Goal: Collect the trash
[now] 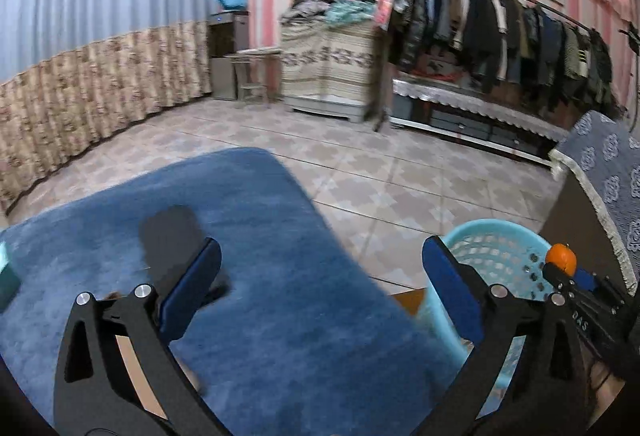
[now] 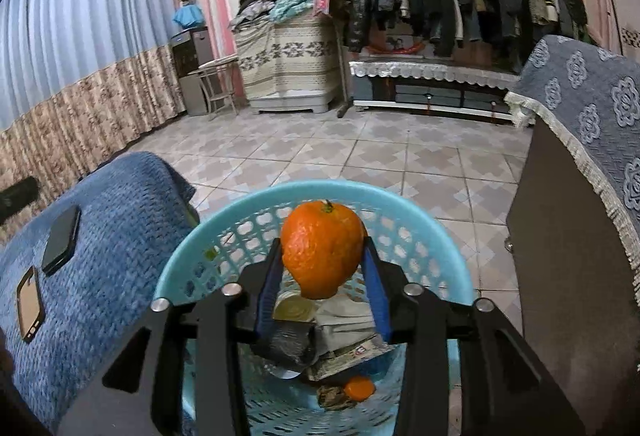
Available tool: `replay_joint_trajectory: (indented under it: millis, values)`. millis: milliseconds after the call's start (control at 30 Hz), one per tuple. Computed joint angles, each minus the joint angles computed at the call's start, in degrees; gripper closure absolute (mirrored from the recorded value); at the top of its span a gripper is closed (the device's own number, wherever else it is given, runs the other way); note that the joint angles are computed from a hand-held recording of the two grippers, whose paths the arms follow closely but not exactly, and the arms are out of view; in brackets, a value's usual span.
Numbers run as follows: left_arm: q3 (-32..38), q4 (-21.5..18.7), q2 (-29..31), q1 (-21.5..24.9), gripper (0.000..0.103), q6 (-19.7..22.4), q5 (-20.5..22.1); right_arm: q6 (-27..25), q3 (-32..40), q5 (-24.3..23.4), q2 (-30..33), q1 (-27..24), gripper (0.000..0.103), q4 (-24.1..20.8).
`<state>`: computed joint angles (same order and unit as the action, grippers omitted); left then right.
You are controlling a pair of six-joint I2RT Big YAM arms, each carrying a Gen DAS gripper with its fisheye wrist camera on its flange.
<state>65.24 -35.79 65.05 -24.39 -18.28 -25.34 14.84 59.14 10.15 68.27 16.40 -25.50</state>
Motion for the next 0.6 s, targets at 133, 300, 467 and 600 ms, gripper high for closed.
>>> replay_joint_trajectory:
  millis: [133, 300, 467, 600]
  values:
    - [-2.9, -2.78, -6.44, 0.11, 0.006, 0.14, -3.96, -0.16, -0.51, 0.8, -0.66, 0.38, 0.028, 0.57]
    - [-4.99, -8.62, -14.08, 0.58, 0.006, -1.76, -6.51, -0.71, -0.55, 2.11, -1.72, 1.25, 0.014, -0.61]
    - [-6.46, -13.46, -20.53, 0.05, 0.006, -3.1, -11.53, -0.86, -0.43, 3.22, -4.26, 3.49, 0.008, -1.28]
    - [-7.72, -18.75, -24.97, 1.44, 0.005, -5.09, -12.4, -0.26, -0.78, 3.04, -7.2, 6.86, 0.005, -0.36]
